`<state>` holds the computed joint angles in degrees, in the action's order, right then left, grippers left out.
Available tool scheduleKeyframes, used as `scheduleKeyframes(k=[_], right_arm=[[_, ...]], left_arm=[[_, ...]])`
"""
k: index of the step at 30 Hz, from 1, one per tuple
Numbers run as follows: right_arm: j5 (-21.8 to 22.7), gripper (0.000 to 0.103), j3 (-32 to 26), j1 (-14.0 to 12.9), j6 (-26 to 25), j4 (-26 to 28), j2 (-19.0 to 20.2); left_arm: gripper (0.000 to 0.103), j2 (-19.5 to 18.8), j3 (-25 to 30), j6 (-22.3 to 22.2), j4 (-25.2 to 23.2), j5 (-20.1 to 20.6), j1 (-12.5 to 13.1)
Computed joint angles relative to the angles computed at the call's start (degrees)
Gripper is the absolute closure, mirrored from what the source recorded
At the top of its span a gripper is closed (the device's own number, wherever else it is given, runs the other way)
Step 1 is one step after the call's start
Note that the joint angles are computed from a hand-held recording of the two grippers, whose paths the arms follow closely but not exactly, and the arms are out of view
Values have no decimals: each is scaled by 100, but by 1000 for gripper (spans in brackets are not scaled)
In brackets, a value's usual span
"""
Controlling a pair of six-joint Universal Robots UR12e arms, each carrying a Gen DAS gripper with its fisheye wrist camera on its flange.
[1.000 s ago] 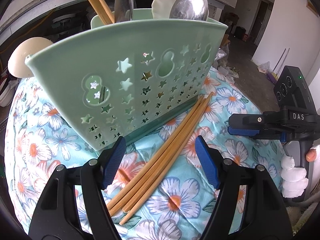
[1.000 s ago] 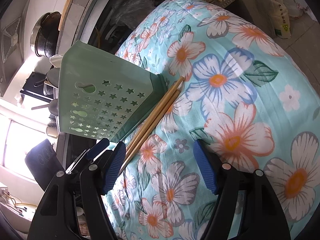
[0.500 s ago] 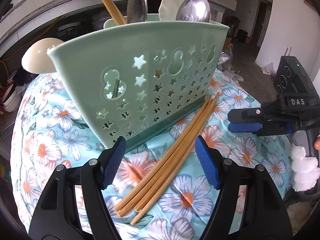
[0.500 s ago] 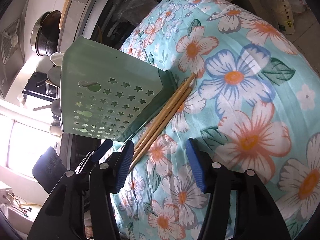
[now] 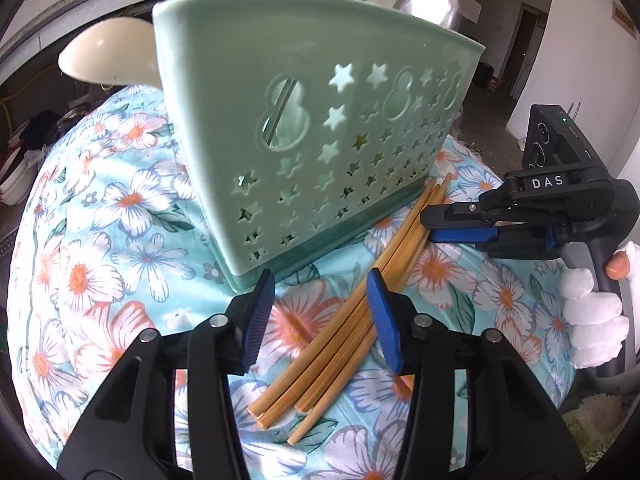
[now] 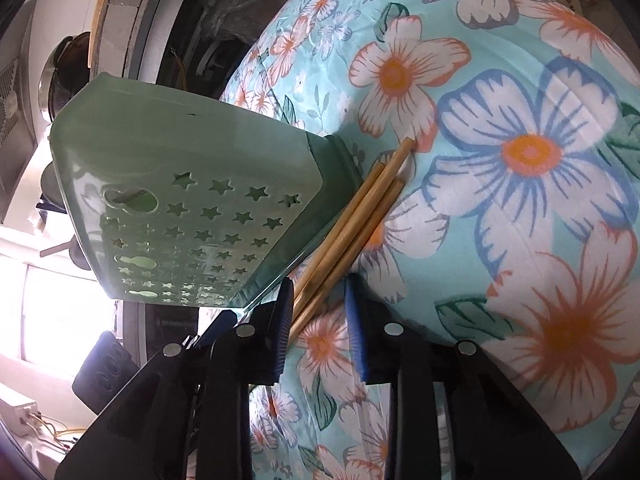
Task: Organize utensils
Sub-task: 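Move both open tools down to the bamboo chopsticks lying beside the holder, then close the right tool on one bamboo chopstick while the left tool pushes among the chopsticks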
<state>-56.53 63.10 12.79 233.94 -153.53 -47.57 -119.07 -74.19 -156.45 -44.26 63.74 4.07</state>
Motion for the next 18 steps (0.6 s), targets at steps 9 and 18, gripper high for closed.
scheduleKeyframes(k=[9, 18], right_arm=[[-38, 90, -3, 6, 103, -127, 17], [-131, 92, 122, -9, -171, 112, -117]], left_arm=[[60, 36, -50, 37, 1, -68, 56], [60, 53, -50, 70, 21, -79, 61]])
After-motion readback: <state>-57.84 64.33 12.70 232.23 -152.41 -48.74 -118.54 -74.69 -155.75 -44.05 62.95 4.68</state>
